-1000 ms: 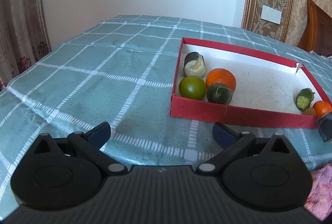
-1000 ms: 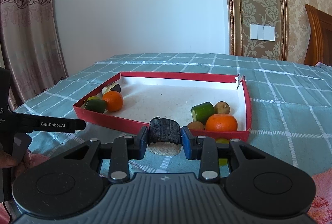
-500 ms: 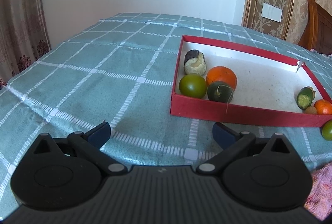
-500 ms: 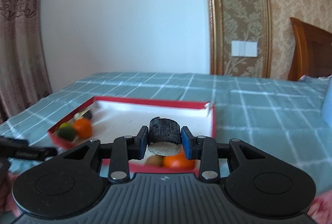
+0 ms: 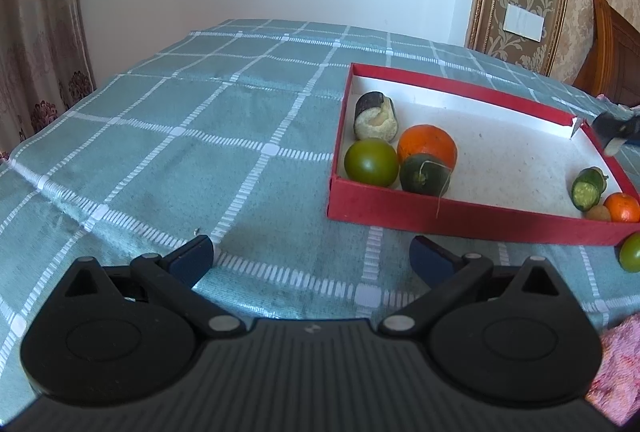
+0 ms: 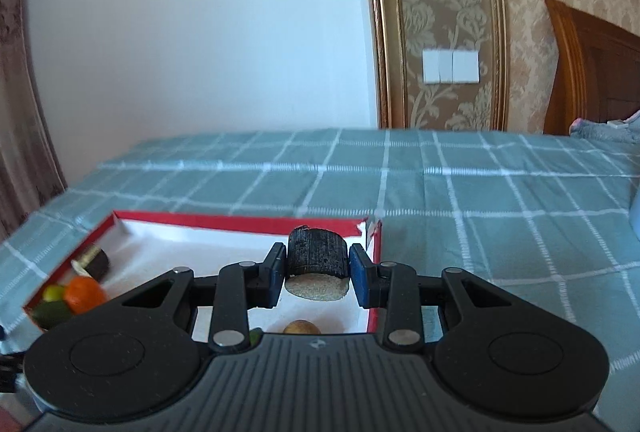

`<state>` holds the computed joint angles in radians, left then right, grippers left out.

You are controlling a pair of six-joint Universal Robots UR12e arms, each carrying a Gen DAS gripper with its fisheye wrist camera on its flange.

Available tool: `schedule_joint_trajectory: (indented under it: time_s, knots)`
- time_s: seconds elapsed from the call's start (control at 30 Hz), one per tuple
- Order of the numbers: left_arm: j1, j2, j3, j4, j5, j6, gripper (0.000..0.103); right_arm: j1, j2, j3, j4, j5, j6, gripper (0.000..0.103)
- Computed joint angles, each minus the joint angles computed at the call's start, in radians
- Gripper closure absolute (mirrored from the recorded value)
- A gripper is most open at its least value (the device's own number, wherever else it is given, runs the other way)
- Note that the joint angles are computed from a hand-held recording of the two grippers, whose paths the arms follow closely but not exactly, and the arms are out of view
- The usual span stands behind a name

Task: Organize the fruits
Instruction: 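Carry the dark cylinder piece into the tray and open the right gripper, then reach the left gripper to the green tomato beside the tray and grasp it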

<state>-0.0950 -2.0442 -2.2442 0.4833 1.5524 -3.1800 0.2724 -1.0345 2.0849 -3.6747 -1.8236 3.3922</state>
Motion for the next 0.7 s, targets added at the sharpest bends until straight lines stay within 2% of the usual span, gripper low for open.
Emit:
schedule_joint_trajectory:
  time_s: [0.23, 0.37, 0.47, 0.53, 0.6, 0.7]
  knots:
    - [0.002, 0.000, 0.001, -0.006, -0.006, 0.001, 0.000, -0.010, 0.024, -0.008, 0.040, 0.006, 0.035, 0.069]
    - [0.003, -0.001, 0.000, -0.002, -0.008, -0.002, 0.000, -0.027, 0.017, 0.017, 0.003, 0.049, 0.082, 0.069]
    - [0.003, -0.001, -0.002, 0.004, -0.004, -0.007, 0.000, -0.020, 0.004, 0.051, -0.058, 0.037, 0.090, 0.069]
    - [0.002, 0.000, -0.003, 0.007, 0.000, -0.007, 0.000, -0.007, -0.005, 0.073, -0.096, -0.008, 0.083, 0.062]
    - [0.000, -0.001, -0.005, 0.017, 0.005, -0.009, 0.000, 0.000, -0.013, 0.106, -0.154, -0.031, 0.089, 0.048]
    - [-0.003, -0.001, -0.006, 0.024, 0.013, -0.008, 0.000, 0.017, -0.018, 0.154, -0.228, -0.090, 0.106, 0.042]
